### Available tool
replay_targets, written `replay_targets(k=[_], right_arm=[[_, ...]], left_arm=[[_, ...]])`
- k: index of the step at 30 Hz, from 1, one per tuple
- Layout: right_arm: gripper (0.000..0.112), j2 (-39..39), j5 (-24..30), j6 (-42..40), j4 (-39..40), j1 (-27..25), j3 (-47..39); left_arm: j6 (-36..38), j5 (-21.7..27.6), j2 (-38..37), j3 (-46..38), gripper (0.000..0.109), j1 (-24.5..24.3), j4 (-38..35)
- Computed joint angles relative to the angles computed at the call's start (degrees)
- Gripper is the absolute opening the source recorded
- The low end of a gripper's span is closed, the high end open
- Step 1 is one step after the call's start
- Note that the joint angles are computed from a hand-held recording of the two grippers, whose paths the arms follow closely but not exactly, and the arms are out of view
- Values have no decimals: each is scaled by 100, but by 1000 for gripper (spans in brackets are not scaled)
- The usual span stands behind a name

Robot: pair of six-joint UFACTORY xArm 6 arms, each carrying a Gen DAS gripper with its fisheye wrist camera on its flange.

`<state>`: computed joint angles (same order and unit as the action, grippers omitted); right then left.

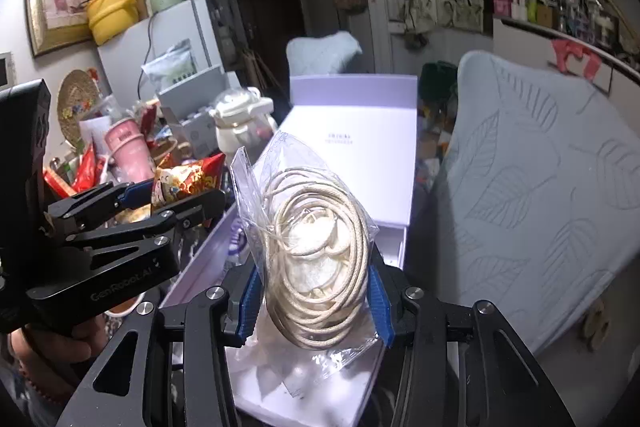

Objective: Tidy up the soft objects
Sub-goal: 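Lift and carry the red pouch and cord bag over the lavender box with both grippers, then lower both items into the box and open both grippers to release them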

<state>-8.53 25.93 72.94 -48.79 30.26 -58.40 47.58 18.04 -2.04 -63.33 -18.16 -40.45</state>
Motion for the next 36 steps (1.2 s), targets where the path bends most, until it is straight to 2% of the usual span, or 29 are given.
replay_targets(k=[6, 9, 11, 22, 28, 32, 36], right_arm=[[45, 243, -402, -190, 213, -178, 93], [45, 402, -528, -326, 426, -234, 61], [45, 492, -671, -497, 636, -294, 58], [47, 994, -878, -1025, 1230, -355, -123], [52, 1146, -548, -894, 955, -266, -287], [56, 1208, -497, -1025, 1173, -290, -288], [58, 1244, -397, -1083, 1219, -284, -307]], left_arm=[[-316, 110, 267, -106, 51, -3, 515], [-378, 483, 447, -285, 51, 66, 551], [-514, 500, 552, -341, 51, 75, 680], [-1042, 792, 1082, -671, 51, 170, 1186], [-1350, 686, 1228, -702, 51, 149, 1546], [-1374, 687, 1267, -726, 52, 152, 1546], [-1891, 679, 1355, -761, 55, 141, 2140]])
